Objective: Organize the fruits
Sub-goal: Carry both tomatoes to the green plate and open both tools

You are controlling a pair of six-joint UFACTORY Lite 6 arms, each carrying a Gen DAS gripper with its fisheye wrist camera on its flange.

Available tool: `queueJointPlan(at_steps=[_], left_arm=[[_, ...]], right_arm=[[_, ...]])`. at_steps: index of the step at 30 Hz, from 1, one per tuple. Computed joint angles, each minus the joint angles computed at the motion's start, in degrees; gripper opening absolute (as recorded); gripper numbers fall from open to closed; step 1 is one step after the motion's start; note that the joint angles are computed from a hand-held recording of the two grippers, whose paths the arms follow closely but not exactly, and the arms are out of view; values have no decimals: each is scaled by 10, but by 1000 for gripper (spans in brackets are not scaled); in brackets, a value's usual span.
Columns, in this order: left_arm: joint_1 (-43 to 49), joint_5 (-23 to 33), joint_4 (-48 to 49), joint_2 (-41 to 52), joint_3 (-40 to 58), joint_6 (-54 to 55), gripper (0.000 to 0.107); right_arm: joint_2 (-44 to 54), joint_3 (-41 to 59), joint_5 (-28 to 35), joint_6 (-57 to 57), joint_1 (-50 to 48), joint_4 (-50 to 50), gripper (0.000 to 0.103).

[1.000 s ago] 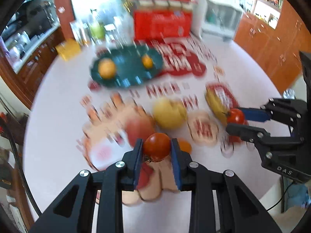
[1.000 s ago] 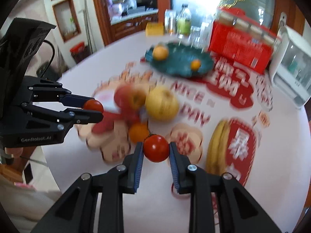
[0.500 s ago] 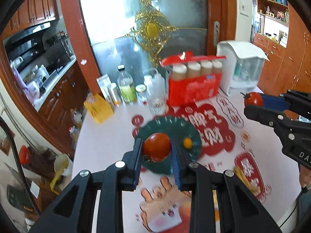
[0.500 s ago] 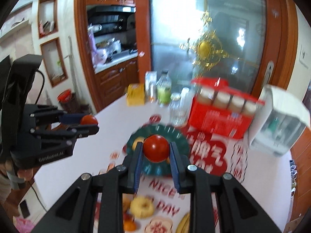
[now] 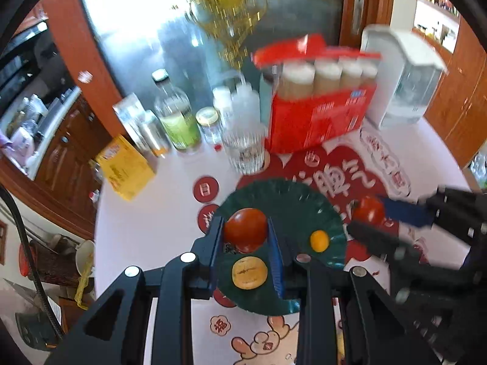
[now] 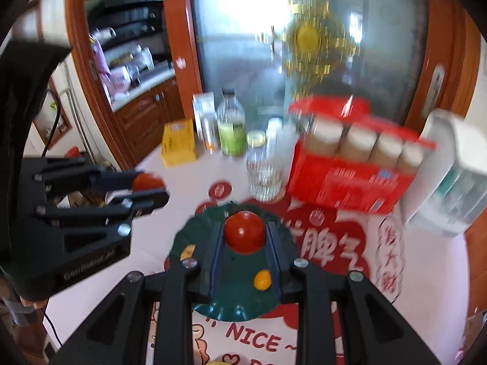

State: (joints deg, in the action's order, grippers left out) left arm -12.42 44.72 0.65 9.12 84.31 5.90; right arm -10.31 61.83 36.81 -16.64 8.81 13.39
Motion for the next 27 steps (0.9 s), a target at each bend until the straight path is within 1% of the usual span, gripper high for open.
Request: queueJointPlan(at_steps=[3,7,9,12,19,27], left_arm=[[7,-27,-23,69,0,28,26],[8,-65,-23,163,4,41,26],[12,-75,-29,197,11,45,26],[23,-85,-53,242,21,63,26],[32,-98,-78,298,38,84,26],[22,-93,-85,321,54,78,26]], right_arm=[[47,-51,-49,-4,8,20,27],[123,-86,-104,-20,21,54,27],[156,-94,-124,-36,26,75,27],[195,-97,-140,-68,28,112,27],[241,-105,-164,-108,38,143,27],[270,-94,-166,-119,39,160,27]])
